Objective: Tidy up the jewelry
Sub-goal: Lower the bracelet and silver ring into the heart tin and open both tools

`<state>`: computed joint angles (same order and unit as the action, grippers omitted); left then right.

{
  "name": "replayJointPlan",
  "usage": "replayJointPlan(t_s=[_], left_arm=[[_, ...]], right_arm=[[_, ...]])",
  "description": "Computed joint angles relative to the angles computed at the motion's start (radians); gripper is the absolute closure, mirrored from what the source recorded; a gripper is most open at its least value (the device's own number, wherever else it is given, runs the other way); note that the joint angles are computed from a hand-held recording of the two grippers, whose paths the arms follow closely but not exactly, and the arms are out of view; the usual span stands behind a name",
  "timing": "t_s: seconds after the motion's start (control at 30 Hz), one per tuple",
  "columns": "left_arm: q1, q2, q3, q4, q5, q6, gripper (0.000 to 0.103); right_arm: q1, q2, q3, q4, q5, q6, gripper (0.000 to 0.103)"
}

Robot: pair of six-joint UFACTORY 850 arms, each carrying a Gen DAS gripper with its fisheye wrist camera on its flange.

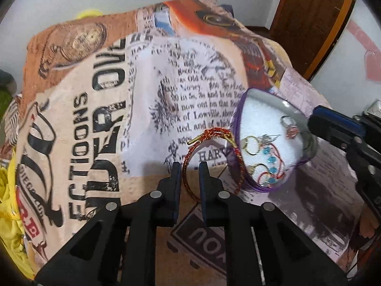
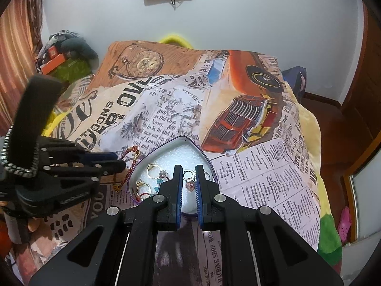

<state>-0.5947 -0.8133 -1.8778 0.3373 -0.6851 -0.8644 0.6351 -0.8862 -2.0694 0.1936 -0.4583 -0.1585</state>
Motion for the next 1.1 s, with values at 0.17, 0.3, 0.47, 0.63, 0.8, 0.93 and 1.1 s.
replayJointPlan(t_s=[0.17, 0.3, 0.47, 0.63, 0.8, 0.93, 1.1], left_arm=[[0.011, 0.008, 0.023, -0.022, 0.044, -0.006, 0.101], [0.01, 0.023, 0.043, 0.01, 0.057, -0.042, 0.102], [-0.006, 0.045, 0.06, 0.11, 0.058, -0.124, 0.102], [-0.025, 0.079, 0.083, 0.207, 0.072, -0.2, 0.102], [-0.042, 0.063, 0.03, 0.221, 0.059, -0.185, 0.102], [-0.051, 0.032, -0.029, 0.212, 0.043, -0.158, 0.102], [-0.049, -0.032, -0.121, 0.168, 0.017, -0.11, 0.102]], right_arm=[[-0.001, -0.022, -0.032, 0.023, -0.023, -0.024, 0.094], [0.0, -0.043, -0.062, 0.031, -0.051, -0.031, 0.094], [0.002, -0.055, -0.083, 0.034, -0.082, -0.044, 0.094], [0.005, -0.043, -0.075, 0.013, -0.086, -0.037, 0.089], [0.003, 0.002, -0.015, 0.005, -0.043, -0.036, 0.083], [-0.001, 0.048, 0.046, -0.029, 0.005, 0.0, 0.083], [-0.018, 0.095, 0.107, -0.018, 0.049, 0.004, 0.083]])
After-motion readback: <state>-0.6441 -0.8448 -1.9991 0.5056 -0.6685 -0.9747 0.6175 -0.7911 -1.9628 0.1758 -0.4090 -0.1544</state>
